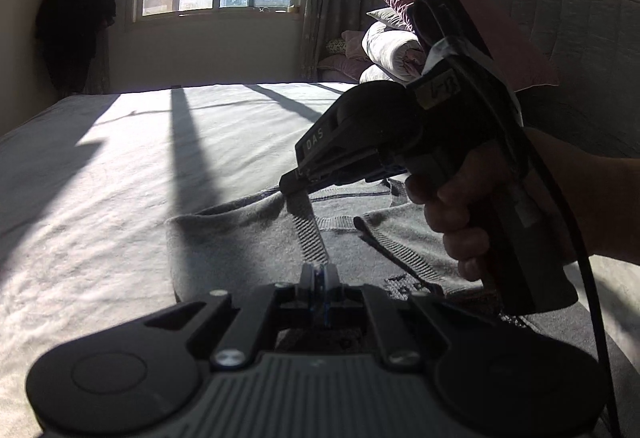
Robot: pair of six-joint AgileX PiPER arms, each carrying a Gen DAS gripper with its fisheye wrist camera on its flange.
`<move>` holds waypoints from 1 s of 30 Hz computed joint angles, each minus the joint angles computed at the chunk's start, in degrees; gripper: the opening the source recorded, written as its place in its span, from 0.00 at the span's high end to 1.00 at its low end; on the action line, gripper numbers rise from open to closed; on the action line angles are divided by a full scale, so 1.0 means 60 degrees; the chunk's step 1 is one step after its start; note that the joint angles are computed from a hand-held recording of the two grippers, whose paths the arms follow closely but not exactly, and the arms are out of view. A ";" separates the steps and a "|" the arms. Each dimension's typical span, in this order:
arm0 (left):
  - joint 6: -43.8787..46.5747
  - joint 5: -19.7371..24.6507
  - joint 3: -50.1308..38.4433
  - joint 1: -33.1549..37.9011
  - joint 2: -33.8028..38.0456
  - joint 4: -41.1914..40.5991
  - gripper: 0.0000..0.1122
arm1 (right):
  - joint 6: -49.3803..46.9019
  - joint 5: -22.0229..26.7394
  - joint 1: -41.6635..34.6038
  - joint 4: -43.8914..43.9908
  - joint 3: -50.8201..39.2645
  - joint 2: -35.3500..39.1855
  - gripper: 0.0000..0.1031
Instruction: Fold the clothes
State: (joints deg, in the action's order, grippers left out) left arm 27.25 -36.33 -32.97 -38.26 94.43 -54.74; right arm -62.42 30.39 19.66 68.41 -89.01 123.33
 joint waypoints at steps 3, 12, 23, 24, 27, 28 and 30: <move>-0.0273 0.0231 -0.0411 -0.0019 0.0306 0.0222 0.97 | 0.0256 0.0134 -0.0265 -0.0284 -0.0135 0.0042 0.96; -0.1606 0.0951 -0.1093 0.0136 0.0863 0.1274 0.97 | 0.0618 0.0420 -0.0828 -0.0688 -0.0466 0.0262 0.96; -0.1772 0.1598 -0.1415 0.0325 0.1399 0.1899 0.95 | 0.1069 -0.0470 -0.0924 -0.1155 -0.0149 0.0451 0.96; -0.1947 0.1671 -0.1322 0.0411 0.1269 0.2119 0.95 | 0.1126 -0.0533 -0.0917 -0.1285 -0.0109 0.0456 0.96; -0.2717 0.1703 -0.0804 0.0702 0.0617 0.2990 0.85 | 0.0554 -0.0809 -0.0885 -0.1068 0.0236 0.0280 0.96; -0.3033 0.1665 -0.0612 0.0867 0.0378 0.3328 0.81 | 0.0260 -0.0861 -0.0898 -0.0828 0.0362 0.0207 0.96; -0.3510 0.1659 -0.0356 0.1313 0.0063 0.3785 0.78 | -0.0004 -0.0812 -0.0953 -0.0535 0.0451 0.0132 0.96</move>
